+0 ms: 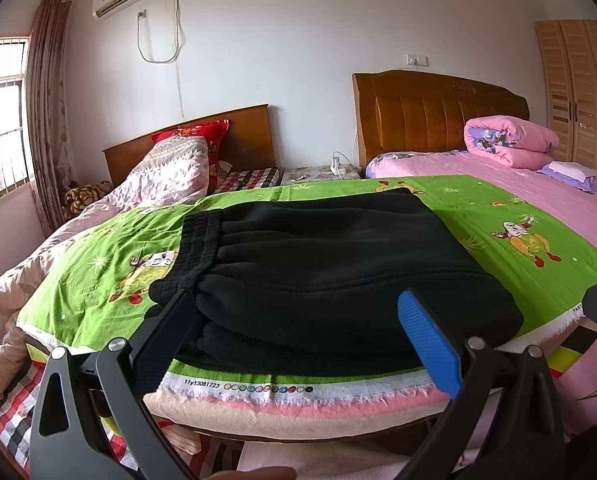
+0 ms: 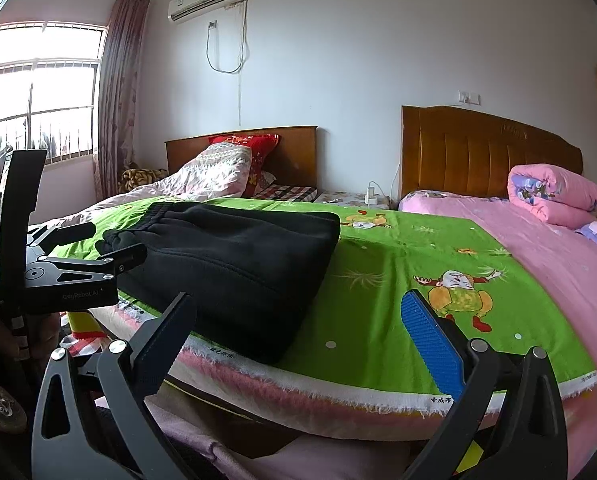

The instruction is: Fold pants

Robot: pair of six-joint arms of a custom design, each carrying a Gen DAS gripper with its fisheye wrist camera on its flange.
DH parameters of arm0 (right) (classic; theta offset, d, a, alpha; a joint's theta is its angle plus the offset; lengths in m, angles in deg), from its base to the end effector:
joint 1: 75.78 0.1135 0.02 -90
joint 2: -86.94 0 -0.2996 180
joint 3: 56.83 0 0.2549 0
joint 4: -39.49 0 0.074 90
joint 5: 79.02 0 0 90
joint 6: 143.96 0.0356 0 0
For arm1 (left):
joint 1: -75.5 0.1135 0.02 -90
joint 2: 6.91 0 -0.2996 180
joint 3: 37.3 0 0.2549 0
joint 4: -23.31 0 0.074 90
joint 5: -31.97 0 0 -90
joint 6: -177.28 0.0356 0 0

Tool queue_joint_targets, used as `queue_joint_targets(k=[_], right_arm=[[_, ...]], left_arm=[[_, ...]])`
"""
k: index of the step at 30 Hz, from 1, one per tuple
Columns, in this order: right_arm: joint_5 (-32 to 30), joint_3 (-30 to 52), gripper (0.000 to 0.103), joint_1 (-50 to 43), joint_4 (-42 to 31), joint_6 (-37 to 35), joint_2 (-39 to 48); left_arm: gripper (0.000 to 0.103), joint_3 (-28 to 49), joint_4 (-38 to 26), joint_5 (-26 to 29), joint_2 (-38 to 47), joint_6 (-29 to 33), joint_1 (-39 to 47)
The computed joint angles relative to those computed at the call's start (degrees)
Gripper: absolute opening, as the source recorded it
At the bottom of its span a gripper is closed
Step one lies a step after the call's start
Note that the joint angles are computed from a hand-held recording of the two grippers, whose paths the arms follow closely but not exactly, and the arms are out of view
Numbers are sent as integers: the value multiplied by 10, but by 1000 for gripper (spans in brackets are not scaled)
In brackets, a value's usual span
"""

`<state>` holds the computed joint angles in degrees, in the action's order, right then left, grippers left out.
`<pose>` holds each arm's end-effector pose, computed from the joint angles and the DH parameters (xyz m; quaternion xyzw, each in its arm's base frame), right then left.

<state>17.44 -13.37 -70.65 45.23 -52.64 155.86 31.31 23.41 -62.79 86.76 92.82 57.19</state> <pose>0.2447 0.0179 0.2466 0.0053 0.8171 -0.0137 0.5763 0.3516 -0.1132 0.2583 0.1522 0.8289 -0.0249 0.5377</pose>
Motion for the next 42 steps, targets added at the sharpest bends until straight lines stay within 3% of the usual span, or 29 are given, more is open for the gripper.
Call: queue_joint_targets(k=[42], right_arm=[[-5, 3, 99, -1, -4, 1, 1]], left_arm=[[102, 17, -29, -5, 6, -15, 3]])
